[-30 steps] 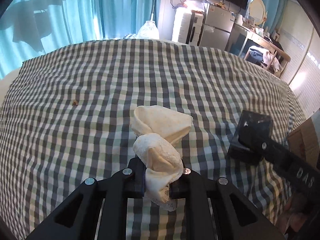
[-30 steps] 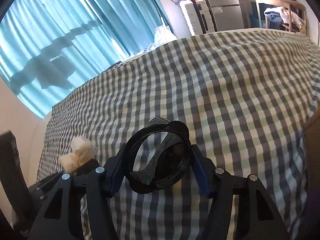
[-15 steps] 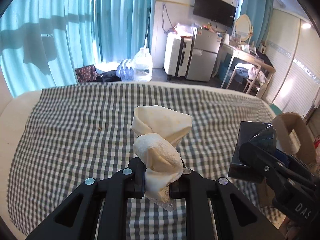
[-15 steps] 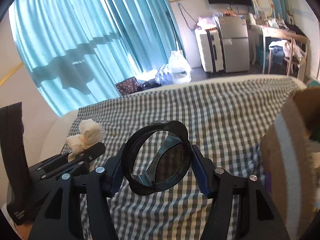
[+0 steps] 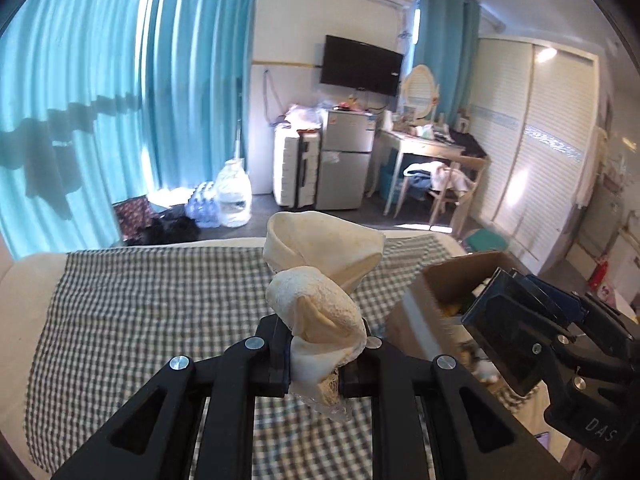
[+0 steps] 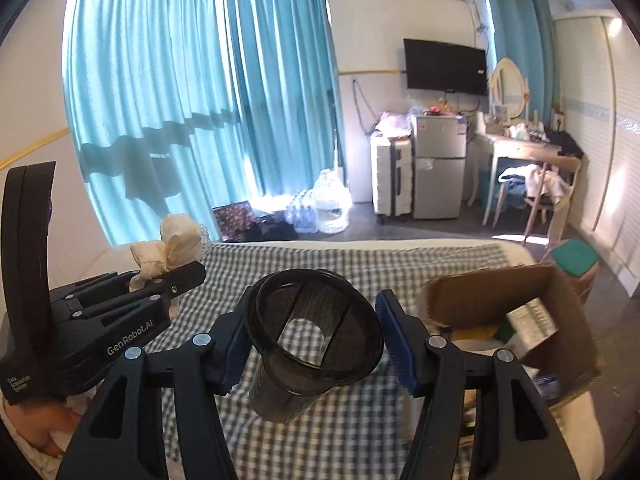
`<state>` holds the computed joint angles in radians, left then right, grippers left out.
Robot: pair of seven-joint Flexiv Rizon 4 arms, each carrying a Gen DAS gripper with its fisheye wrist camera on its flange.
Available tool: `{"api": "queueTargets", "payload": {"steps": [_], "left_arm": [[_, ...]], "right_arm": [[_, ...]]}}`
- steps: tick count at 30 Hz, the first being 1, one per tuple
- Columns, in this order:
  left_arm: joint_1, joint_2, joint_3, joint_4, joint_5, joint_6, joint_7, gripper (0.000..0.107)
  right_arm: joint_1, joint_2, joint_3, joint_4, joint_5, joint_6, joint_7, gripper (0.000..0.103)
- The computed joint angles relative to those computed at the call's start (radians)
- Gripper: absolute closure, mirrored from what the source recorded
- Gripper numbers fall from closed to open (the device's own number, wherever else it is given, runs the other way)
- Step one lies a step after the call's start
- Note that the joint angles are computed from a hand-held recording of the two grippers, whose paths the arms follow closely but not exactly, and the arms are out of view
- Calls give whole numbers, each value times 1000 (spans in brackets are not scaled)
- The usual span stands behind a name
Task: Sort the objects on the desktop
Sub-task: 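Carry the cream cloth and black band into the cardboard box and release them, then withdraw both grippers from the box back over the bedspread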
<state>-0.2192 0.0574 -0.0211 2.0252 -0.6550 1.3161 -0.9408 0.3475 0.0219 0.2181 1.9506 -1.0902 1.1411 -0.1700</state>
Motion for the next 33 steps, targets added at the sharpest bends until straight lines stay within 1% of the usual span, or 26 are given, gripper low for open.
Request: {"api": "queueTargets", "payload": {"steps": [2, 5, 8, 11, 16, 19, 24, 26, 28, 29, 30, 31, 32, 33], "left_arm": [[-17, 0, -17, -12, 4, -1, -2, 92], [-50, -21, -46, -40, -10, -2, 0, 92], [-73, -58, -74, -73, 2, -14, -20, 92], [-84, -110, -99, -116, 50, -34, -58, 92], [-103, -203, -135, -197, 152, -64, -135, 92], [-114, -258, -136, -245, 234, -87, -194, 92], [-117, -340, -148, -304, 289, -125, -244, 92], [-119, -363, -155, -318, 296, -131, -264, 91], [-131, -382, -149, -336, 313, -134, -313, 79], [-133, -385, -145, -342, 321, -144, -332, 52], [-145, -387, -124, -353, 354, -154, -378, 29], [-166, -385, -89, -362, 413, -150, -455, 22], [-164, -384, -87, -362, 422, -139, -475, 16], [-150, -373, -99, -344, 410, -117, -473, 14]], "right_arm": [[-11, 44, 3, 24, 15, -27, -35, 45], [-54, 116, 8, 76, 45, -41, -79, 45], [-103, 153, 6, 115, 81, -27, -96, 45], [-149, 168, 0, 148, 106, -14, -121, 45], [-217, 150, -24, 187, 127, 42, -147, 45], [-251, 131, -43, 207, 150, 84, -154, 45], [-283, 90, -69, 231, 187, 125, -173, 44], [-297, 83, -74, 244, 178, 135, -162, 44], [-305, 77, -83, 254, 192, 153, -164, 44], [-308, 77, -83, 258, 193, 155, -159, 44], [-315, 81, -83, 261, 181, 156, -144, 41], [-324, 89, -78, 260, 150, 129, -109, 32], [-329, 100, -74, 260, 132, 99, -84, 25], [-335, 108, -74, 260, 118, 91, -64, 11]]}}
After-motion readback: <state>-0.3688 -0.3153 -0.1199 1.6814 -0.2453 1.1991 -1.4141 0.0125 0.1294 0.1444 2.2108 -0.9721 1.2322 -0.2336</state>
